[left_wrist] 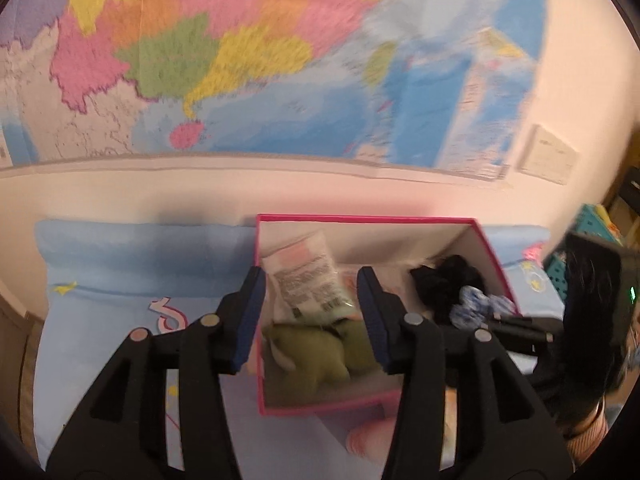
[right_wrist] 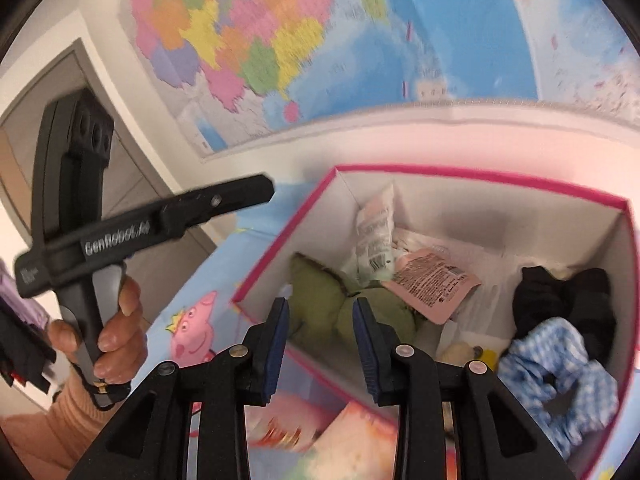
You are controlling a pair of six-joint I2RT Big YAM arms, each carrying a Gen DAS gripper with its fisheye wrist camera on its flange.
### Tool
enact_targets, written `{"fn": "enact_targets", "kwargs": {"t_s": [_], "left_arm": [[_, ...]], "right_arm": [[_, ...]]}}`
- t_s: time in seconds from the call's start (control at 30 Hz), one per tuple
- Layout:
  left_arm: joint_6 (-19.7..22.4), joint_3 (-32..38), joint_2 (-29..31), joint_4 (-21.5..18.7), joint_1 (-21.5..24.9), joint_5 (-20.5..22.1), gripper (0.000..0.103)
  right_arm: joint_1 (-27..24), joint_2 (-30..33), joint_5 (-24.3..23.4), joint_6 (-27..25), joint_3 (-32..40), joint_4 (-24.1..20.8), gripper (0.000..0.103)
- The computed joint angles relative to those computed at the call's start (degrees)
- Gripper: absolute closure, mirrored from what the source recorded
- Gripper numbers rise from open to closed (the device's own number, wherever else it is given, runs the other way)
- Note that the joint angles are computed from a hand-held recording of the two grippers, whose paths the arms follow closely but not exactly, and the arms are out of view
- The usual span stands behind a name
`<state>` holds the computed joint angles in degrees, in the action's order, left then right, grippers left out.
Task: Organize soft objects
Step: 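Move the right gripper to the yellow-gold tissue pack on the sheet, then grasp the yellow-gold tissue pack with the right gripper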
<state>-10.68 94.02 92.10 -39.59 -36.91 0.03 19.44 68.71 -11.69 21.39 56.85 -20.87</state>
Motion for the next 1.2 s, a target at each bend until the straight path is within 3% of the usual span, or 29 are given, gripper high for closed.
{"fn": "enact_targets", "kwargs": {"t_s": [0.1, 0.3, 0.53, 0.67, 0.87, 1.0, 1.1, 1.2], "left_arm": [[1.3, -6.3, -5.3, 4.2, -0.6, 1.7, 0.046], [4.7, -16.2, -13.8, 8.9, -2.9, 4.8, 0.045], [6.9, -23.0, -17.2, 7.6, -7.3, 4.9, 0.045], [6.4, -25.1, -16.7, 6.1, -8.9, 6.9, 0.045], [5.6, -26.6, -14.3, 4.4, -11.9, 6.0, 0.045], [5.2, -26.6, -12.4, 3.0, -12.6, 8.7, 0.045], [4.9, -25.9, -10.8, 1.6, -12.8, 10.8, 0.053], [4.6, -26.2, -10.2, 1.1, -13.0, 12.6, 0.054]], "right_arm": [[0.7, -5.0, 0.3, -0.3, -2.9, 0.1, 0.06], [2.8, -15.1, 1.1, -0.1, -8.9, -2.2, 0.058], [7.3, -24.3, 5.8, 3.2, -16.4, -6.1, 0.053], [9.4, -26.3, 7.5, 6.9, -20.0, -8.7, 0.053], [11.1, -28.5, 7.8, 12.9, -24.9, -9.7, 0.053], [11.3, -29.7, 7.8, 15.2, -26.7, -10.6, 0.053], [11.5, -30.7, 7.4, 17.1, -28.2, -10.4, 0.053], [12.3, -32.3, 7.2, 18.2, -29.5, -10.4, 0.053]]}}
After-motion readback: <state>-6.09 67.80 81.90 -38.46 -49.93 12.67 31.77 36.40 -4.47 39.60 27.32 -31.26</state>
